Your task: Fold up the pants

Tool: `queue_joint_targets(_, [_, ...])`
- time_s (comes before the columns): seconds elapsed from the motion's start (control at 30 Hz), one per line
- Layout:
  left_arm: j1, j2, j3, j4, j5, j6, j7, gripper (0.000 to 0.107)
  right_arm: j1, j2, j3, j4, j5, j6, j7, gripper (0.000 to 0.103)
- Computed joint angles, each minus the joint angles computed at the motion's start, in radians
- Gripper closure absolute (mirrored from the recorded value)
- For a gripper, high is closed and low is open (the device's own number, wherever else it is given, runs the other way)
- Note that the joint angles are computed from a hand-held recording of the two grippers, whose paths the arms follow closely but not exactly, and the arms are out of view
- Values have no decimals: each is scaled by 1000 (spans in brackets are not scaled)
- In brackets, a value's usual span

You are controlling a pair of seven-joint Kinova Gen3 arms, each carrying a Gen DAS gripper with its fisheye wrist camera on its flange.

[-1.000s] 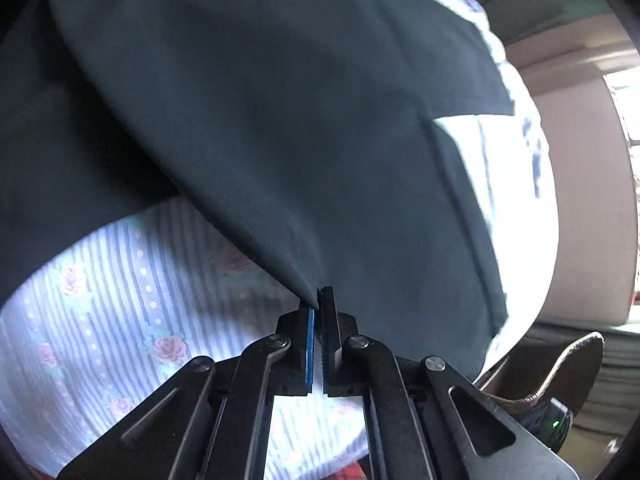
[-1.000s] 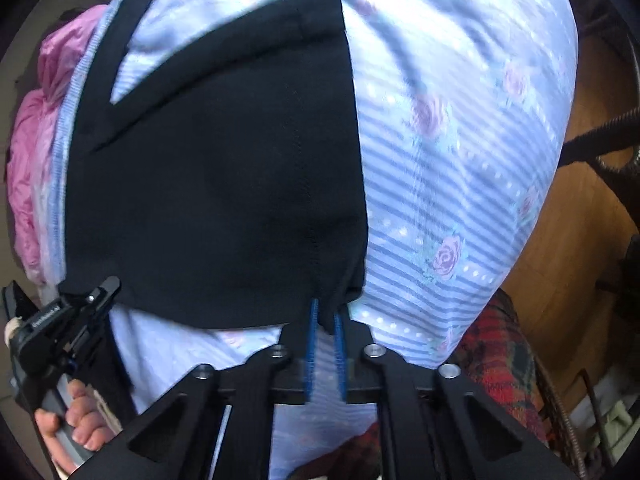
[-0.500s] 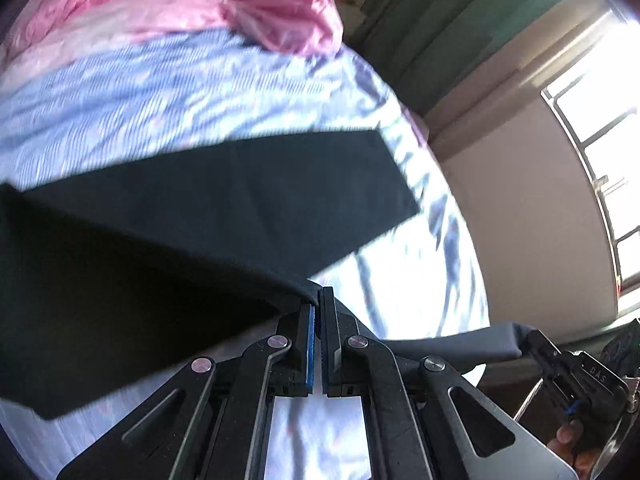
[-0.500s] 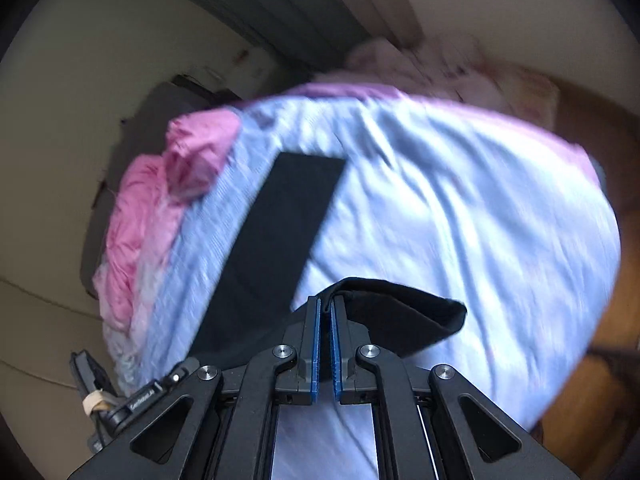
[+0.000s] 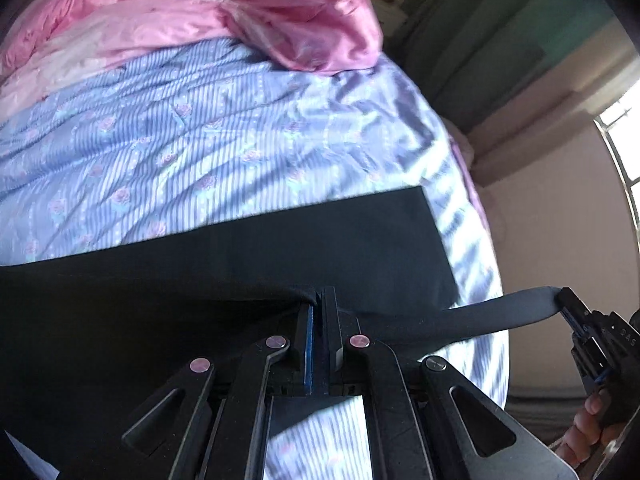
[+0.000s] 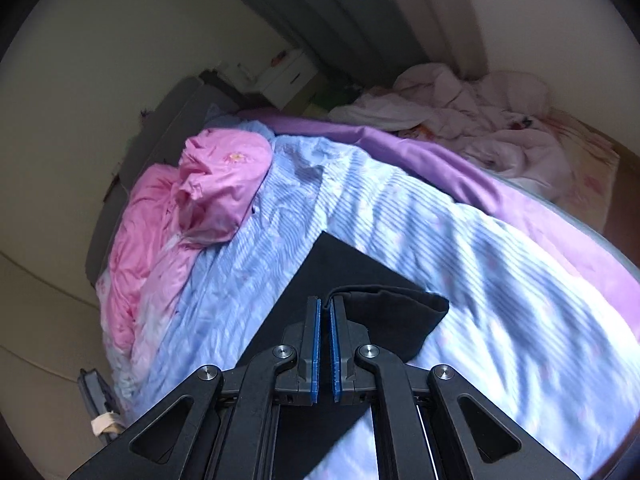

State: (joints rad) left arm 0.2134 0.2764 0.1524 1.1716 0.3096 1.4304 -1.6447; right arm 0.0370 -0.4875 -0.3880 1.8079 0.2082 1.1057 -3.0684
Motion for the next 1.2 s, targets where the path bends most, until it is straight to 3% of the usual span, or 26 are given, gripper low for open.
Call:
queue_joint_targets(0.23, [84, 147, -11, -83, -112, -29, 110, 102, -87, 177, 265, 101, -78, -268, 255, 98])
queue_joint_targets(0.43, [104, 210, -18, -118, -147, -53, 164, 101, -84, 286, 358, 125, -168, -390, 422, 98])
queue_joint_targets(0.53, [118, 256, -32, -175, -160, -8, 201, 98, -95, 334, 408, 121, -231, -435, 523, 97])
queue_joint_targets(0.6, [100, 279, -2, -209, -172, 18, 228, 94, -120, 353, 443, 114, -248, -448, 555, 92])
queue_joint_targets(0.67, [103, 255, -11, -197, -164, -22, 216, 69, -92, 358, 404, 90, -200, -424, 544, 74])
queue_joint_targets(0.73, [148, 206, -52, -171, -204, -103, 196, 52, -20, 345, 314, 65, -119, -385, 524, 71])
queue_joint_targets(0.77, [166, 185, -62, -155, -231, -141, 195, 49, -7, 339, 289, 55, -78, -363, 510, 68])
queue_joint_targets(0.9, [133, 154, -9, -144, -230, -162, 126, 49, -59, 312, 314, 33, -29, -283, 526, 68])
queue_joint_targets(0.97, [122, 99, 1, -76, -213, -183, 76, 49, -70, 290, 311, 35, -36, -262, 546, 68])
queue_joint_targets(1.03, [108, 44, 9, -7, -190, -197, 36, 49, -86, 265, 282, 27, -24, -215, 554, 65])
queue_joint_targets(1.13, [75, -56, 11, 96, -149, -191, -24, 49, -117, 228, 212, 7, 10, -135, 546, 49])
queue_joint_targets(1.2, [43, -124, 3, 151, -110, -174, -61, 49, -152, 206, 152, -21, 33, -67, 547, 47])
